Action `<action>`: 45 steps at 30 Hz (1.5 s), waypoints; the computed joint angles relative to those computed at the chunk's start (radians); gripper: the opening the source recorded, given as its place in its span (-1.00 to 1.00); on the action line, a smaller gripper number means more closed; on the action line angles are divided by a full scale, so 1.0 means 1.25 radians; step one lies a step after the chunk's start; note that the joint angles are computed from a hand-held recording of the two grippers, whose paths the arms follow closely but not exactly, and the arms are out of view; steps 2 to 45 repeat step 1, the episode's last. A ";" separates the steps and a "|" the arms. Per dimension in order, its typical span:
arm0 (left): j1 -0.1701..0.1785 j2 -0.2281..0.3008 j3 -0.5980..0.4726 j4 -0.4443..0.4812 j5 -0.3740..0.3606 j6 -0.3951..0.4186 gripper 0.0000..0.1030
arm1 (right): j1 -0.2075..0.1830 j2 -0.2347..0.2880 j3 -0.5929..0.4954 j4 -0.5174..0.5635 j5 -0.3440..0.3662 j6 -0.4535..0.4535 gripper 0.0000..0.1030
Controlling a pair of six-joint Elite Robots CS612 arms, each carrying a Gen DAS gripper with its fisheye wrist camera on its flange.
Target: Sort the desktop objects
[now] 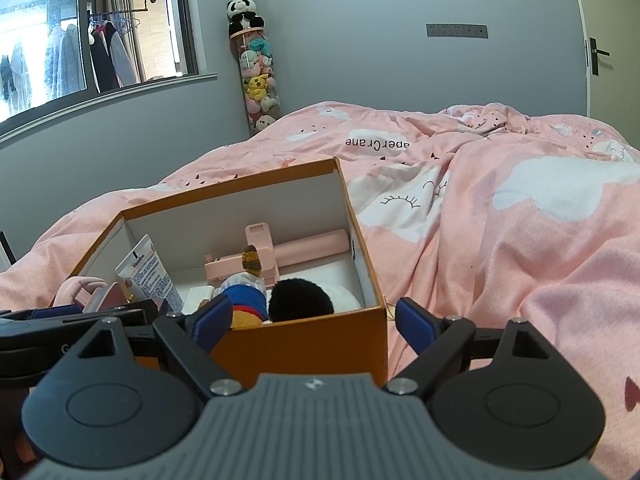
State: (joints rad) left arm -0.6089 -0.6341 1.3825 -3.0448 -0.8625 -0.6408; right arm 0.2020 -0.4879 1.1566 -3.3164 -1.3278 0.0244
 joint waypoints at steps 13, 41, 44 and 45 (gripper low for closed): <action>0.000 0.000 0.000 0.000 0.000 -0.001 0.78 | 0.000 0.000 0.000 0.000 0.000 0.000 0.73; 0.000 0.000 0.000 0.000 0.000 -0.001 0.78 | 0.000 0.000 0.000 0.000 0.000 0.000 0.73; 0.000 0.000 0.000 0.000 0.000 -0.001 0.78 | 0.000 0.000 0.000 0.000 0.000 0.000 0.73; 0.000 0.000 0.000 0.000 0.000 -0.001 0.78 | 0.000 0.000 0.000 0.000 0.000 0.000 0.73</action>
